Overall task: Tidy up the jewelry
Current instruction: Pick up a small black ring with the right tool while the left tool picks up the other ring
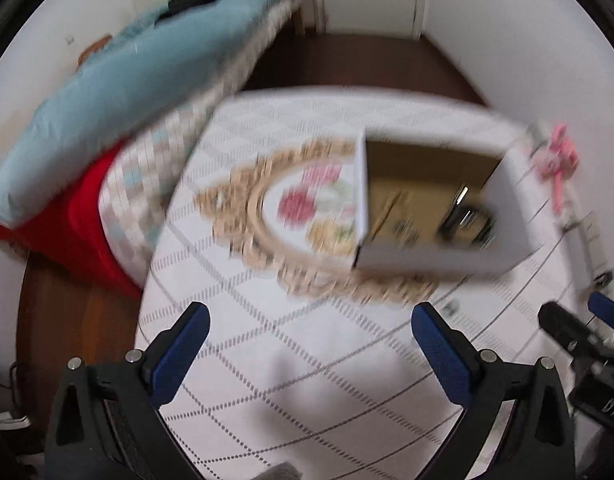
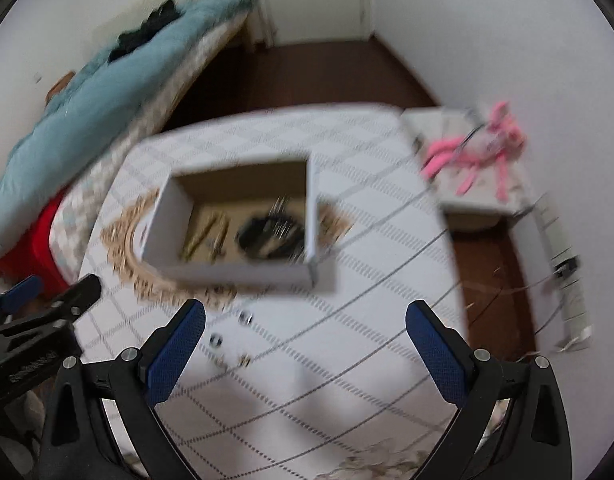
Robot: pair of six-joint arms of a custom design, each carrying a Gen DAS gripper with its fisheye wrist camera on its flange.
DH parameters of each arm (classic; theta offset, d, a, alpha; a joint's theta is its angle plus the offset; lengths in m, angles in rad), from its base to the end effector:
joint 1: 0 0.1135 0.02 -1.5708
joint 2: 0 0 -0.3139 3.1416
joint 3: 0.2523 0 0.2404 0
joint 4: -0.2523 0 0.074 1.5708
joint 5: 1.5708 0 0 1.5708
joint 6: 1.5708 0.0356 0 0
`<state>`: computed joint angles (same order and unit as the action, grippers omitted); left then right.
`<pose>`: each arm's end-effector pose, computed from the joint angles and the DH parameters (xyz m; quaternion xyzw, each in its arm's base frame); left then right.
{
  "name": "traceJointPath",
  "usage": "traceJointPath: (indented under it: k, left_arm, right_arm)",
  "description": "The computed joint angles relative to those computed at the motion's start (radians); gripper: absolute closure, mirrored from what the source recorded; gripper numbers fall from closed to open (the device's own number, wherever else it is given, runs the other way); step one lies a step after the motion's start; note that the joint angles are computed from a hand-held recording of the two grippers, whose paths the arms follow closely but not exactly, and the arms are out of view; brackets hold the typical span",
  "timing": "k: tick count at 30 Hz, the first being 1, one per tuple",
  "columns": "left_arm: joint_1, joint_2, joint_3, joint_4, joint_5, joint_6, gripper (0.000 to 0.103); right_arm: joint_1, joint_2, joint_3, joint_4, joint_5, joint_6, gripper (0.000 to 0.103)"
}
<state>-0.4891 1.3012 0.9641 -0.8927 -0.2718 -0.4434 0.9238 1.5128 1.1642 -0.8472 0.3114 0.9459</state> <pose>0.1918 -0.0912 0.2936 -0.0007 0.9767 0.0437 0.2102 0.1779 0.2173 0.3034 0.0396 0.9702 0.0577 0.2319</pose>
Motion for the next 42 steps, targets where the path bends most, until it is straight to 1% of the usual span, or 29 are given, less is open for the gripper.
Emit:
traceJointPath:
  k: [3, 4, 6, 9, 10, 12, 13, 14, 15, 17, 18, 19, 20, 24, 25, 28, 31, 32, 34, 37, 38, 39, 40, 41, 42]
  left_arm:
    - [0.036, 0.063, -0.105, 0.066, 0.027, 0.022, 0.000]
    - [0.051, 0.082, -0.137, 0.094, 0.042, 0.032, 0.001]
    - [0.077, 0.116, -0.187, 0.143, 0.066, 0.049, 0.001]
    - [0.097, 0.138, -0.228, 0.188, 0.084, 0.067, 0.000]
    - [0.104, 0.128, -0.238, 0.201, 0.090, 0.070, 0.001]
    - [0.114, 0.126, -0.243, 0.207, 0.091, 0.079, 0.001]
    - [0.119, 0.124, -0.243, 0.206, 0.092, 0.085, 0.001]
    - [0.122, 0.122, -0.244, 0.206, 0.091, 0.089, 0.001]
    - [0.126, 0.118, -0.247, 0.208, 0.089, 0.093, 0.001]
    - [0.131, 0.115, -0.247, 0.208, 0.091, 0.097, 0.001]
    - [0.135, 0.111, -0.251, 0.211, 0.094, 0.099, 0.001]
    - [0.134, 0.111, -0.250, 0.212, 0.094, 0.097, 0.001]
    - [0.129, 0.110, -0.250, 0.214, 0.093, 0.093, 0.001]
    - [0.111, 0.116, -0.232, 0.224, 0.097, 0.092, 0.001]
    - [0.085, 0.104, -0.222, 0.216, 0.096, 0.076, 0.001]
    - [0.029, 0.088, -0.191, 0.213, 0.105, 0.061, 0.001]
    - [-0.033, 0.109, -0.162, 0.231, 0.132, 0.039, 0.002]
    - [-0.056, 0.123, -0.155, 0.241, 0.140, 0.032, 0.005]
    - [-0.098, 0.156, -0.138, 0.246, 0.139, 0.019, 0.019]
    - [-0.151, 0.185, -0.121, 0.250, 0.140, 0.004, 0.027]
    - [-0.166, 0.193, -0.116, 0.249, 0.135, 0.001, 0.027]
    - [-0.183, 0.201, -0.112, 0.250, 0.130, 0.000, 0.031]
    - [-0.196, 0.209, -0.109, 0.249, 0.125, -0.001, 0.041]
    - [-0.207, 0.218, -0.105, 0.245, 0.118, -0.002, 0.046]
    - [-0.214, 0.228, -0.102, 0.241, 0.119, -0.002, 0.056]
  right_arm:
    - [-0.024, 0.045, -0.116, 0.183, -0.122, -0.024, 0.025]
    - [-0.025, 0.064, -0.134, 0.222, -0.146, -0.026, 0.028]
    - [-0.032, 0.119, -0.170, 0.320, -0.196, -0.040, 0.031]
    - [-0.029, 0.196, -0.176, 0.401, -0.225, -0.050, 0.039]
    - [-0.029, 0.223, -0.169, 0.421, -0.232, -0.056, 0.044]
    - [-0.021, 0.272, -0.145, 0.427, -0.223, -0.067, 0.049]
    - [-0.012, 0.280, -0.128, 0.420, -0.190, -0.077, 0.053]
    - [-0.010, 0.298, -0.107, 0.405, -0.189, -0.086, 0.054]
    - [-0.003, 0.305, -0.093, 0.392, -0.171, -0.092, 0.060]
    - [0.015, 0.328, -0.053, 0.343, -0.136, -0.111, 0.066]
    - [0.029, 0.339, -0.035, 0.313, -0.106, -0.121, 0.071]
    - [0.037, 0.347, -0.025, 0.299, -0.087, -0.126, 0.083]
    - [0.044, 0.351, -0.022, 0.291, -0.069, -0.127, 0.091]
    - [0.042, 0.334, -0.047, 0.314, -0.062, -0.132, 0.092]
    - [0.037, 0.317, -0.064, 0.324, -0.062, -0.125, 0.092]
    - [0.019, 0.241, -0.132, 0.348, -0.060, -0.092, 0.092]
    - [0.005, 0.169, -0.193, 0.344, -0.048, -0.052, 0.091]
    - [0.000, 0.144, -0.217, 0.341, -0.048, -0.037, 0.092]
    - [-0.009, 0.102, -0.264, 0.340, -0.049, -0.008, 0.091]
    - [-0.022, 0.066, -0.313, 0.338, -0.044, 0.024, 0.091]
    - [-0.026, 0.054, -0.330, 0.341, -0.042, 0.031, 0.091]
    - [-0.031, 0.045, -0.342, 0.341, -0.041, 0.034, 0.091]
    - [-0.035, 0.035, -0.354, 0.342, -0.042, 0.037, 0.091]
    - [-0.035, 0.034, -0.362, 0.349, -0.042, 0.043, 0.091]
    - [-0.037, 0.028, -0.368, 0.350, -0.040, 0.044, 0.091]
